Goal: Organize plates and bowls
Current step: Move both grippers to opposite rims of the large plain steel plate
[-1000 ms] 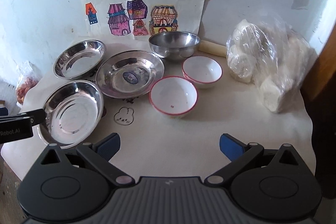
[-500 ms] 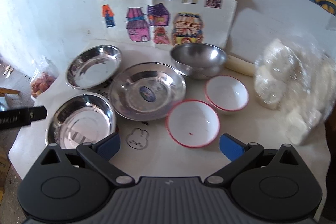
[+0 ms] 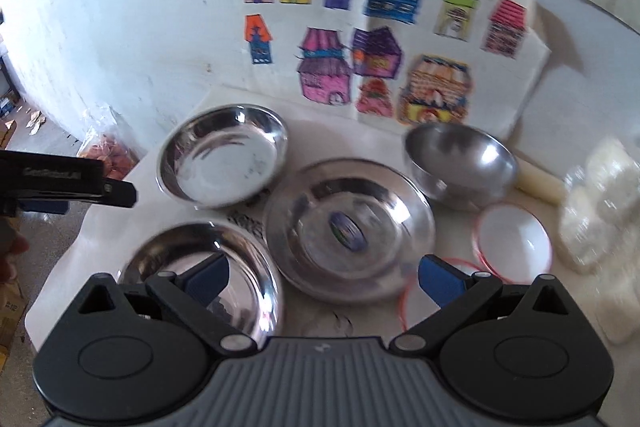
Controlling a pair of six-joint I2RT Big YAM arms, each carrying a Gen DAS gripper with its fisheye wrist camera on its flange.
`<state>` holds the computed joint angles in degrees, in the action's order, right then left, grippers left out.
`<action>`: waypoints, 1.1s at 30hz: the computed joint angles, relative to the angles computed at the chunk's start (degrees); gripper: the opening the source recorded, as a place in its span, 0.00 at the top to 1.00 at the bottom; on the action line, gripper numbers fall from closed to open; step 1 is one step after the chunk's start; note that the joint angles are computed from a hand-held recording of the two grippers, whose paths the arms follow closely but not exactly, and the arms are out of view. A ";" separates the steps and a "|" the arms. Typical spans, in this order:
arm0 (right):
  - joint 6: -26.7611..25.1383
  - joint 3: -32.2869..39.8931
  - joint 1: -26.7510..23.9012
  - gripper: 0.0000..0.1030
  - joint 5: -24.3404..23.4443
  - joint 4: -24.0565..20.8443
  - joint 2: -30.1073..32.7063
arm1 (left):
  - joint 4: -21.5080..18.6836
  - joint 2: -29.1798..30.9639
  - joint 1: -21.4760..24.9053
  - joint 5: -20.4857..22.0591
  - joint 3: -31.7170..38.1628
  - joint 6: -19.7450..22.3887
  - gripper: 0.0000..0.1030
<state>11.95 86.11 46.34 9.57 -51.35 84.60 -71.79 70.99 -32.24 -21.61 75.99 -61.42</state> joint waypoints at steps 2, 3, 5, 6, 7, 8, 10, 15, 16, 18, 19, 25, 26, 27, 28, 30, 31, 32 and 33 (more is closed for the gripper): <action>-0.61 2.31 0.41 0.00 0.65 0.06 2.53 | 1.61 -0.09 2.06 1.53 -0.76 2.88 0.01; -0.99 3.37 0.55 0.00 0.99 0.13 3.72 | 2.13 0.20 3.02 2.20 -0.84 4.44 0.01; -2.48 5.21 0.75 0.00 1.60 1.12 6.07 | 3.19 0.76 4.97 3.65 -0.96 7.26 0.01; -3.13 5.88 0.85 0.00 1.96 1.59 7.00 | 3.69 1.01 5.79 4.47 -0.96 8.36 0.01; -3.70 6.75 0.99 0.00 2.41 1.87 8.09 | 4.60 1.11 6.70 5.43 -1.11 9.80 0.01; -4.29 7.85 1.08 0.00 2.86 2.01 9.36 | 5.84 1.11 7.41 6.05 -1.44 11.25 0.01; -4.84 9.83 1.27 0.00 4.06 2.07 11.64 | 7.45 1.50 8.44 6.52 -1.66 13.17 0.01; -6.89 14.12 1.33 0.00 5.54 2.48 16.27 | 9.87 3.21 10.89 8.35 -1.22 15.83 0.01; -7.39 14.76 1.29 0.00 5.64 2.42 16.94 | 10.14 3.53 11.27 8.45 -1.07 16.33 0.01; -8.28 15.80 1.24 0.00 5.92 2.49 18.05 | 10.80 4.17 12.00 8.80 -0.85 17.18 0.02; -8.58 16.27 1.23 0.00 6.00 2.47 18.51 | 11.12 4.34 12.34 9.08 -0.84 17.41 0.03; -10.62 17.23 1.00 0.00 5.55 2.85 19.73 | 14.00 4.65 13.67 11.79 -1.40 17.47 0.12; -10.77 17.30 0.97 0.00 5.32 2.91 19.85 | 14.18 4.80 13.70 12.09 -1.35 17.56 0.15; -10.99 17.30 0.94 0.00 4.93 3.05 19.91 | 14.37 4.90 13.71 12.37 -1.33 17.64 0.18; -11.16 17.37 0.99 0.01 4.66 3.10 19.96 | 14.70 4.92 13.71 12.78 -1.43 17.75 0.19; -11.41 17.42 0.97 0.03 3.94 3.26 20.06 | 15.19 4.98 13.72 13.38 -1.50 17.83 0.25; -11.42 17.56 0.96 0.04 3.63 3.14 20.19 | 15.40 4.99 13.74 13.63 -1.55 17.80 0.26; -11.50 17.71 0.95 0.06 3.42 3.04 20.28 | 15.45 5.06 13.67 13.59 -1.52 17.67 0.27; -11.60 17.75 0.92 0.08 3.06 3.06 20.32 | 15.20 5.18 13.62 13.46 -1.39 17.50 0.28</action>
